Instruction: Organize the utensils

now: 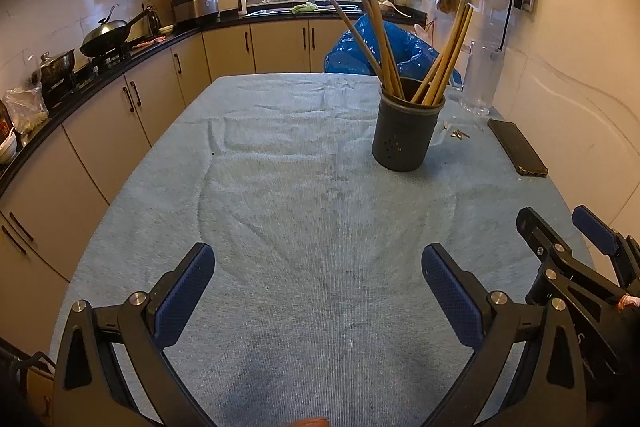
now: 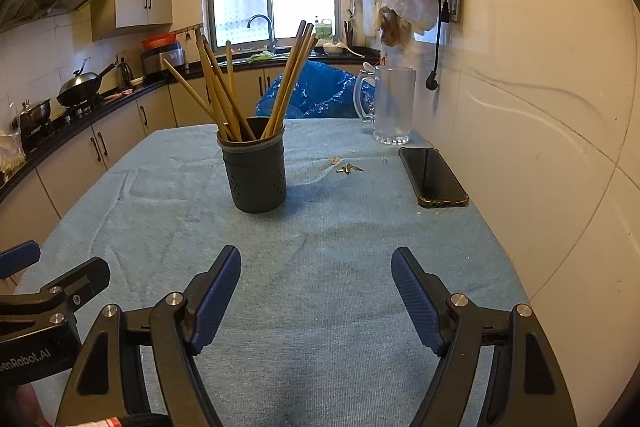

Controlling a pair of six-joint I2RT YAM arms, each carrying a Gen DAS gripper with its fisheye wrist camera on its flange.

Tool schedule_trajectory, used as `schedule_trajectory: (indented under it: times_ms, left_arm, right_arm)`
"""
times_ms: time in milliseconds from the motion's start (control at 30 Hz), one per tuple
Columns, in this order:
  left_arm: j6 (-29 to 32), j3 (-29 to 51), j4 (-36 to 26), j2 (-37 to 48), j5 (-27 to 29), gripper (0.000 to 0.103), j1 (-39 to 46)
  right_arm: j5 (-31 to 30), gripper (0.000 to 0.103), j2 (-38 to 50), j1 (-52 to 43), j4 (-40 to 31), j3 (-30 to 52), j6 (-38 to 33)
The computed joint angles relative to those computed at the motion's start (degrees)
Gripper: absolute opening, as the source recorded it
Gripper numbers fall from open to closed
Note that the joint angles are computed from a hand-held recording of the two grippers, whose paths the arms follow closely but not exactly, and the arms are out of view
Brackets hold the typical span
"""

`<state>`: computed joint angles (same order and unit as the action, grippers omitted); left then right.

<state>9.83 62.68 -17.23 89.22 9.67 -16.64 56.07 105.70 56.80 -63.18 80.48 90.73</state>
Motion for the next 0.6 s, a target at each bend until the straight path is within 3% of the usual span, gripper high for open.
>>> schedule_trajectory:
  times_ms: [600]
  left_arm:
    - [0.2,1.9,-1.1,3.1,0.3,0.103,0.1]
  right_arm:
    - [-1.9,0.082,0.2,-1.5,3.8,-1.0,-3.5]
